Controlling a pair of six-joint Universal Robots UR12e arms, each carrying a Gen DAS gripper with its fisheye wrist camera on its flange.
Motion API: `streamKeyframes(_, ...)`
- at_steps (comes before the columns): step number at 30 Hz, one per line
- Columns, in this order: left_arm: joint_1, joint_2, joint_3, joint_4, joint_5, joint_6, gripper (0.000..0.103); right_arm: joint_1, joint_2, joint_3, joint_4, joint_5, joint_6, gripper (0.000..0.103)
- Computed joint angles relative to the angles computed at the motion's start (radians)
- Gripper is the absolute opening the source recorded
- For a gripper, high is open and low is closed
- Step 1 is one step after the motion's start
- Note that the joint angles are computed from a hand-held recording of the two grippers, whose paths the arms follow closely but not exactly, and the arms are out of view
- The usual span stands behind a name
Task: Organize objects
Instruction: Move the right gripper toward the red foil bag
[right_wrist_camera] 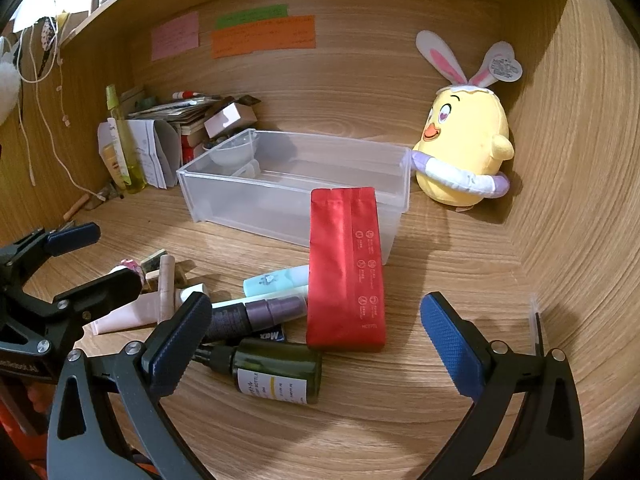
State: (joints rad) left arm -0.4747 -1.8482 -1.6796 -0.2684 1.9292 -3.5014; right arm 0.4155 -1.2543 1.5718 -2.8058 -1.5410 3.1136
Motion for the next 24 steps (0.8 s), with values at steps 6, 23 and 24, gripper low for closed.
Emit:
streamKeyframes(6,0.002,0.001,-0.002,-0.001,-0.003,-0.001,0.103,-0.001,-0.002,0.004,-0.006,0.000,0.000,0.103)
streamKeyframes(23,0.010,0.014,-0.017,0.019,-0.015,0.000,0.103,0.003,-0.003,0.003,-0.002,-0.007,-0.019,0.103)
streamKeyframes(24,0.013,0.017,-0.021,0.027,-0.019,0.000,0.103,0.004,-0.003,0.002,-0.003,-0.012,-0.025,0.103)
